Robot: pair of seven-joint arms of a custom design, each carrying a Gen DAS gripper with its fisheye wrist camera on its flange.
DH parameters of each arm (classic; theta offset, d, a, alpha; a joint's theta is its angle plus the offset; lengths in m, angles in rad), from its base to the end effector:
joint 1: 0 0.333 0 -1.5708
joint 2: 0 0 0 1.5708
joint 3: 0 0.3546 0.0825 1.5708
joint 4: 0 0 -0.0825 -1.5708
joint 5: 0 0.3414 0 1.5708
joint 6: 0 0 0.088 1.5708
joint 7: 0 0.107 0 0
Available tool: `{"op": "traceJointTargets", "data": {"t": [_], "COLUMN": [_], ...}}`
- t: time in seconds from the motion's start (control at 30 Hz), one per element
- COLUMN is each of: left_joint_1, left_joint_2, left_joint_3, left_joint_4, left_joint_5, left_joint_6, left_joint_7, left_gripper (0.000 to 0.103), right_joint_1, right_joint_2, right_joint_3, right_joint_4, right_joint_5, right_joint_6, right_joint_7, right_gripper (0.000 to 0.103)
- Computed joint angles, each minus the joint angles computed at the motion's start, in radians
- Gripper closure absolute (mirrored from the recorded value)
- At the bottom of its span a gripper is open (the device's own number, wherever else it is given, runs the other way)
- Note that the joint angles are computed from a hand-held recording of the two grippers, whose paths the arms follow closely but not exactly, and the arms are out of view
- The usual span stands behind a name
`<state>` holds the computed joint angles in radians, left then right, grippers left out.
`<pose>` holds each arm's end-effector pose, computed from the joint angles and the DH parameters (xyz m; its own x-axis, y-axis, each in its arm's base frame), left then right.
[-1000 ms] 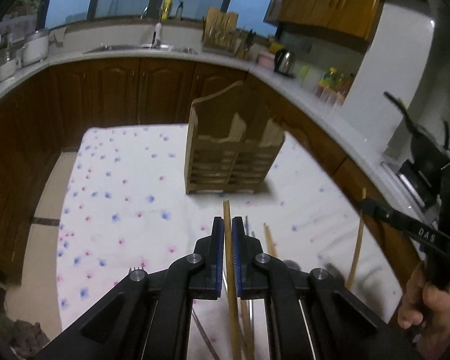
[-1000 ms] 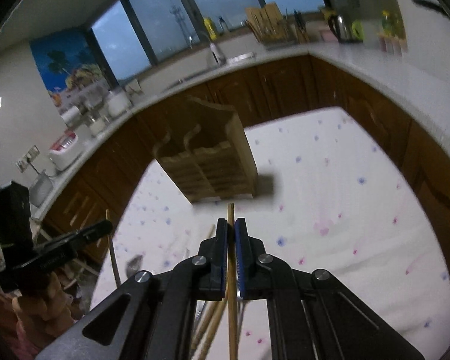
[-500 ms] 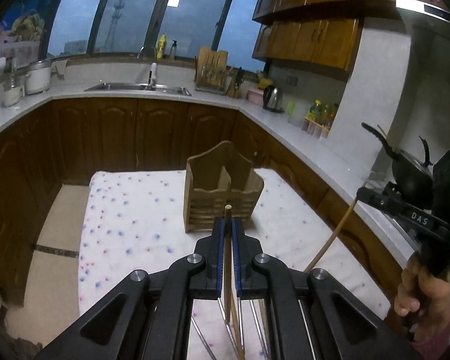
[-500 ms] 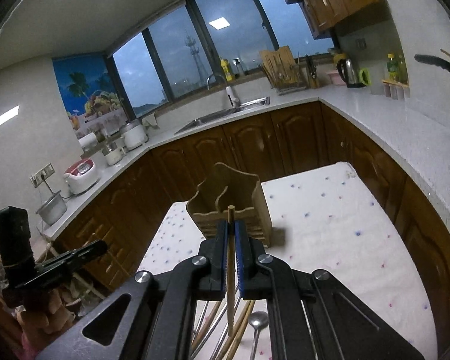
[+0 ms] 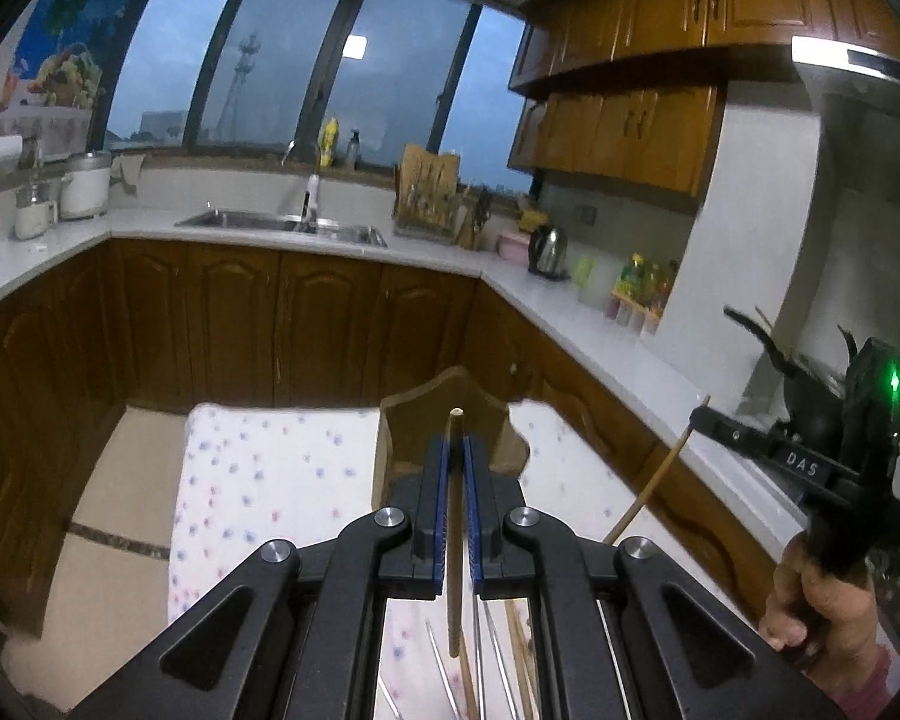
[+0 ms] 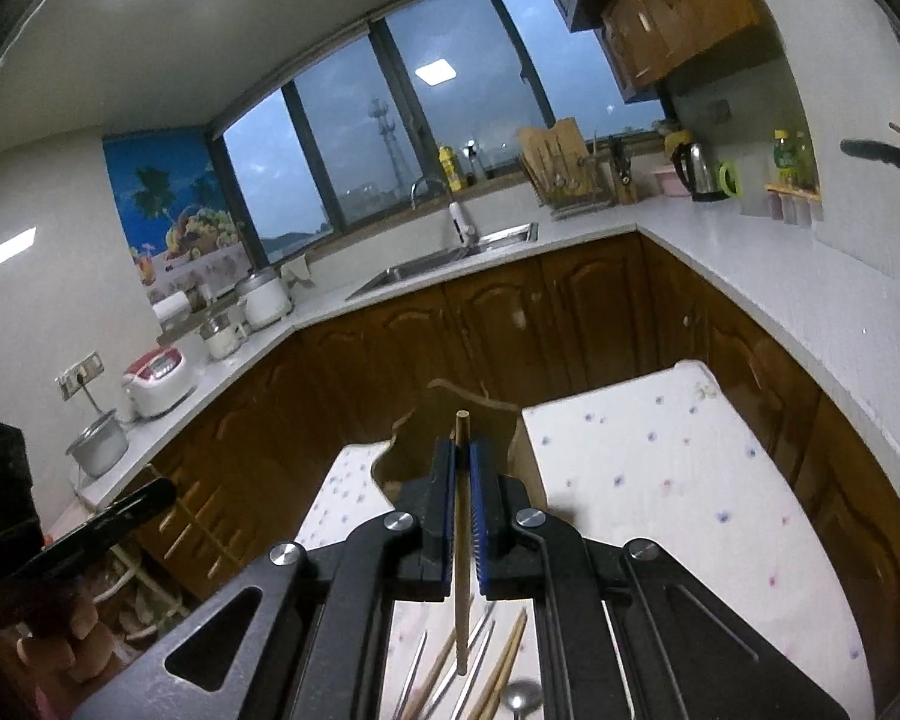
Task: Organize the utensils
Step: 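Lift both held wooden chopsticks and carry them over the wooden holder, then lower both chopsticks into the wooden holder and open both tools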
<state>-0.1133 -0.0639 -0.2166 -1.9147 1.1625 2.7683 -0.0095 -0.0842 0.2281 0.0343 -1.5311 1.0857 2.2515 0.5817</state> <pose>0.4990 -0.2169 0.6557 0.1545 -0.9557 0.2505 -0.3643 -0.2908 -0.8847 0.6425 -0.0104 0.6390 0.5555 -0.7477 -0.3637 -0.5911 -0.0475 -0.8052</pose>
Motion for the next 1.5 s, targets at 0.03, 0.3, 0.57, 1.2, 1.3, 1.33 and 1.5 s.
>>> {"op": "traceJointTargets", "data": {"t": [0.03, 0.3, 0.57, 1.2, 1.3, 1.33, 1.5], "left_joint_1": [0.004, -0.006, -0.046, -0.088, -0.078, -0.076, -0.104], "left_joint_2": [0.007, 0.092, 0.254, 0.679, 0.705, 0.708, 0.662], "left_joint_3": [0.000, 0.038, 0.100, 0.227, 0.228, 0.227, 0.276], "left_joint_4": [0.012, 0.144, 0.296, 0.644, 0.697, 0.710, 0.663], "left_joint_5": [0.028, 0.239, 0.415, 0.240, 0.140, 0.109, 0.052], "left_joint_6": [-0.001, -0.040, -0.081, -0.003, 0.005, 0.006, 0.015], "left_joint_7": [-0.021, -0.186, -0.374, -0.381, -0.279, -0.246, -0.195], "left_gripper": [0.100, 0.100, 0.100, 0.099, 0.099, 0.099, 0.099], "right_joint_1": [0.004, 0.016, 0.044, 0.016, 0.022, 0.025, 0.026], "right_joint_2": [0.007, 0.141, 0.352, 0.507, 0.519, 0.533, 0.557], "right_joint_3": [0.002, 0.052, 0.113, 0.239, 0.231, 0.227, 0.225], "right_joint_4": [0.011, 0.234, 0.537, 0.549, 0.578, 0.602, 0.649], "right_joint_5": [0.005, 0.011, -0.152, -0.265, -0.283, -0.292, -0.321], "right_joint_6": [0.011, 0.123, 0.183, 0.232, 0.212, 0.201, 0.172], "right_joint_7": [0.007, 0.122, 0.292, 0.355, 0.379, 0.389, 0.408], "right_gripper": [0.098, 0.098, 0.098, 0.098, 0.098, 0.098, 0.098]}}
